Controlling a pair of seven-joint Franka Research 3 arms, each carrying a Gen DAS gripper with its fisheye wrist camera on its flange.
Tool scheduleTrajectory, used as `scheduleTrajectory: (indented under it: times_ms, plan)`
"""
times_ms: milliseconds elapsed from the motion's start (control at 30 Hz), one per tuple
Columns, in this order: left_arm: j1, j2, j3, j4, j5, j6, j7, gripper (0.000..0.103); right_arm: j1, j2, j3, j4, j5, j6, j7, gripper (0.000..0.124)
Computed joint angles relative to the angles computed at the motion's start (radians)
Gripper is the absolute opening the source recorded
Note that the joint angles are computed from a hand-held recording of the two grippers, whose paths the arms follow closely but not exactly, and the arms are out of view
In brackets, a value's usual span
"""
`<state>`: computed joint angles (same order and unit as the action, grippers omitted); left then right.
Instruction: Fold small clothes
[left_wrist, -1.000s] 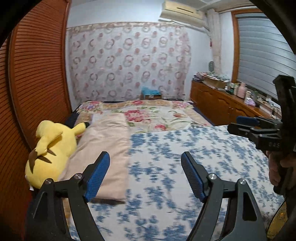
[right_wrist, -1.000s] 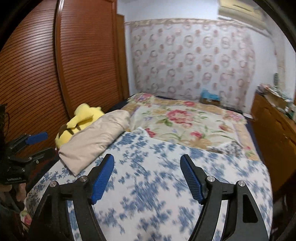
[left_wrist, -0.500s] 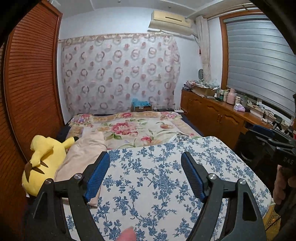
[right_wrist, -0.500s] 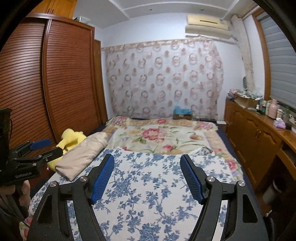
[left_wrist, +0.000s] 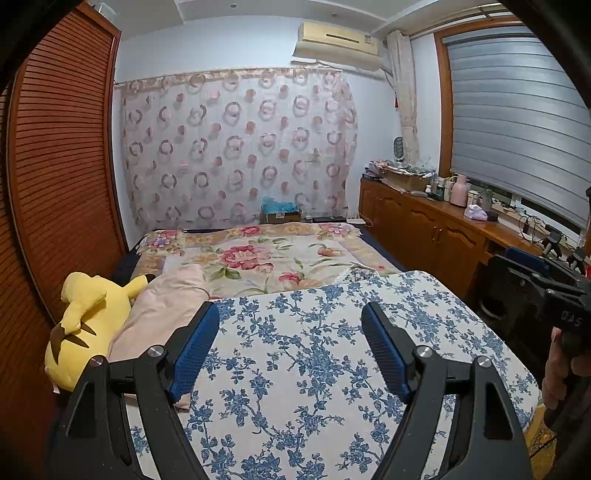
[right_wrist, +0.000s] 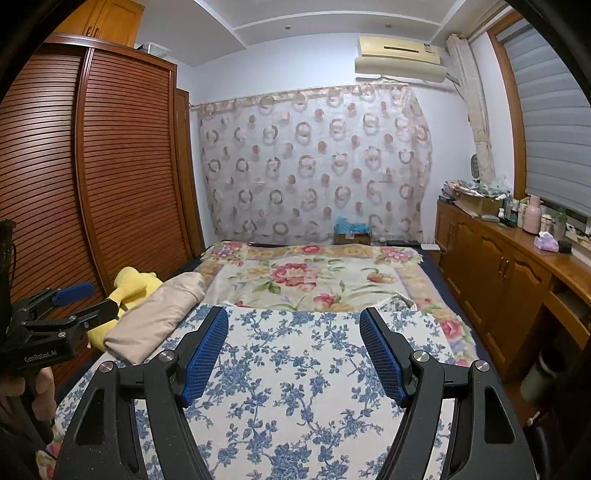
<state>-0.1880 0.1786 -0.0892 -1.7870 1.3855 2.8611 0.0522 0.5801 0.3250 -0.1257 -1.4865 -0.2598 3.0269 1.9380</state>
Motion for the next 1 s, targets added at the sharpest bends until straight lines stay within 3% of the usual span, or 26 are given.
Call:
scheduleTrajectory:
  times_ms: [1000]
  plan:
    - [0.007,-0.011,-0.006,-0.005,0.042,-0.023,-0.055,0.080,-0.028,-0.003,0.025,-0.005,0.068,0.007,-0.084,0.075]
